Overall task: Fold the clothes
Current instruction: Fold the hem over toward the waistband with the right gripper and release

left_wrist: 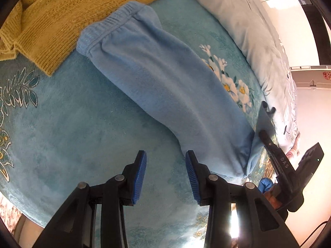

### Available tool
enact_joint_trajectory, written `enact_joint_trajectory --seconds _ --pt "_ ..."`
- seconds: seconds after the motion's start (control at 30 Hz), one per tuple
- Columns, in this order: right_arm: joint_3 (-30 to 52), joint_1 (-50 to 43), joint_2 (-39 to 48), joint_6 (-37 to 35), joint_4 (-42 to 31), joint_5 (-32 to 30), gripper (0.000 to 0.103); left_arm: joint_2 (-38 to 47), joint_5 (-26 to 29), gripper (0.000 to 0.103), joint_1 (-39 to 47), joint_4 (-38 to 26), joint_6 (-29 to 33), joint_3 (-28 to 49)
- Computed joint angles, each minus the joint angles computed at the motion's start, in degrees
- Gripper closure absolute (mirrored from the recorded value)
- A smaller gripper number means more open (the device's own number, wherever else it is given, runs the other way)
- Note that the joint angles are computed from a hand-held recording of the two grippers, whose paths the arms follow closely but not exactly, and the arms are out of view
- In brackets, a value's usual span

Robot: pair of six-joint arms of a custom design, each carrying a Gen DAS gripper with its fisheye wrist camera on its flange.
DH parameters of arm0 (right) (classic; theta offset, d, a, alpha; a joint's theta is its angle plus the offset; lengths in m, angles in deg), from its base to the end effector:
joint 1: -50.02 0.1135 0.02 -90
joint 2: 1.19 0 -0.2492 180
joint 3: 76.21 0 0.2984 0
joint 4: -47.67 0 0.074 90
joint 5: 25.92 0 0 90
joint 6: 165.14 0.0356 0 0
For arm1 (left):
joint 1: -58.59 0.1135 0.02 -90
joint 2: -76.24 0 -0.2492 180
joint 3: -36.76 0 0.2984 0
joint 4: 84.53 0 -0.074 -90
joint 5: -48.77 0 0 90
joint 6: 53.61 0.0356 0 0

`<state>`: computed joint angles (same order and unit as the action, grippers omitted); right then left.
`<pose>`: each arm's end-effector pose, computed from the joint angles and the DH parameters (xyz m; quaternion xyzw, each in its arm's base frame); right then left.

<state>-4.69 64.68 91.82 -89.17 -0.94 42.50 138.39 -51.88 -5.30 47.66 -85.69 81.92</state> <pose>0.3326 0.1005 0.1523 -0.2711 0.9294 0.1853 0.1687 0.1095 -0.2085 0.1480 -0.4902 0.8392 -0.2216 0.0791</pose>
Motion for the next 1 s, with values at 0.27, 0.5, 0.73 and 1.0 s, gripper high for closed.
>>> enact_joint_trajectory --seconds 0.27,0.5,0.73,1.0 --pt "-6.4 8.5 0.4 -0.6 3.3 6.6 0.090 -0.2 1.1 0.062 1.5 6.2 1.5 -3.4" --pt "-7.4 6.6 -2.6 -3.5 -1.7 0.1 0.077 3.5 2.9 0.062 7.1 9.9 10.2 -0.9" --pt "-5.6 -3.3 -6.7 -6.1 -6.2 -4.0 0.064 14.5 6.9 0.049 13.7 20.5 21.3 5.5" --pt "-3.6 -13.6 -4.4 -10.7 -7.7 -1.4 0.063 32.5 17.8 0.049 19.0 29.4 21.7 13.5"
